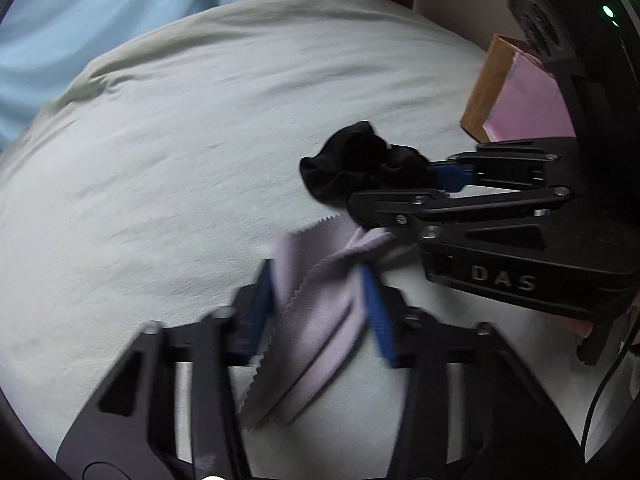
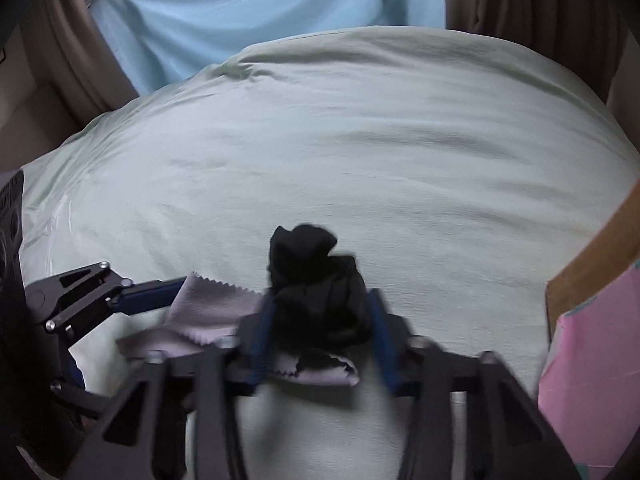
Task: Organize soft objects
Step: 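Grasp the lavender cloth with the left tool while the right grasps the black scrunchie, then lift cloth and scrunchie and carry both tools over the box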
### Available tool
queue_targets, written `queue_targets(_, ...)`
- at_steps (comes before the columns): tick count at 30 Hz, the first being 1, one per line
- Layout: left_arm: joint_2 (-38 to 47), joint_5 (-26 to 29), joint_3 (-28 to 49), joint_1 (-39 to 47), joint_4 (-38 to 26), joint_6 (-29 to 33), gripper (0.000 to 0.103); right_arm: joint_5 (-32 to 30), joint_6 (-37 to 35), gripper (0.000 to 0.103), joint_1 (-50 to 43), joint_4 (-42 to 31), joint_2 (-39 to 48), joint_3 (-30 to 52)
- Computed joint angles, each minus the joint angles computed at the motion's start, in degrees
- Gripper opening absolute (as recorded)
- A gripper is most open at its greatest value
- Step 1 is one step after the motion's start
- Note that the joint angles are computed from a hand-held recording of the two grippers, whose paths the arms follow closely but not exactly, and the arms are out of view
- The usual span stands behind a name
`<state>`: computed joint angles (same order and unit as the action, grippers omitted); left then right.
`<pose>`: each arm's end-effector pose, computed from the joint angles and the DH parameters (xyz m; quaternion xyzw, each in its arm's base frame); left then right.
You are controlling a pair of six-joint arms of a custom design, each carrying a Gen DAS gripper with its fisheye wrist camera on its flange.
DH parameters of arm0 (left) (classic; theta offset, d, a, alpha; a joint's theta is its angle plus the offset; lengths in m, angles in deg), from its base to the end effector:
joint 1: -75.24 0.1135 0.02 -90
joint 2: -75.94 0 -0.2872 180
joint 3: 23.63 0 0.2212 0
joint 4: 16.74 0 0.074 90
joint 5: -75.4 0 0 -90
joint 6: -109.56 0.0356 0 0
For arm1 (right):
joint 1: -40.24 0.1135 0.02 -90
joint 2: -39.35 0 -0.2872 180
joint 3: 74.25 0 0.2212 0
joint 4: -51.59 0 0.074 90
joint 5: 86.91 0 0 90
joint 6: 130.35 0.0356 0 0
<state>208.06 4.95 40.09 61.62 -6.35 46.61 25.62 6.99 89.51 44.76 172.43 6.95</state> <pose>0.3383 -0.0942 0.0296 0.3731 0.8720 -0.1303 0.2888 0.2767 0.3004 0.0579 0.0368 0.9452 0.0724 0.3164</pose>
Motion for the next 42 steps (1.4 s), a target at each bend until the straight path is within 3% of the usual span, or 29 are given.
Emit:
queue_targets(2, -0.46, -0.25, -0.64, -0.61, 0.07, 0.62, 0.018, -0.09, -0.10, 0.023, -0.05, -0.35, 0.11, 0.48)
queue_targets(5, -1.15, -1.24, -2.54, -1.32, 1.76, 0.67, 0.014, 0.52, -0.08, 0.021, -0.13, -0.55, -0.36, 0.57)
queue_targets(14, -5.02, -0.73, -3.95, 1.51, -0.87, -1.18, 0.013, 2.53, -0.14, 0.016, 0.95, -3.18, -3.58, 0.48)
queue_targets(22, -16.15, -0.82, -6.93, 4.45, -6.10, -2.85, 0.012, 6.50, 1.55, 0.016, 3.82, -9.19, -11.90, -0.61)
queue_targets(27, -28.12, -2.06, -7.51, 5.27, -14.87, -4.71, 0.012, 9.74, 3.94, 0.016, 6.47, -17.74, -19.70, -0.02)
queue_targets(34, -44.00, -7.07, -3.15, 3.00, -31.42, -9.96, 0.012, 14.61, 11.02, 0.017, 11.92, -35.69, -32.92, 1.83)
queue_targets(42, -56.92, -18.98, 5.49, -9.43, -48.79, -21.25, 0.012, 18.70, 22.11, 0.017, 18.05, -57.56, -46.98, 4.02)
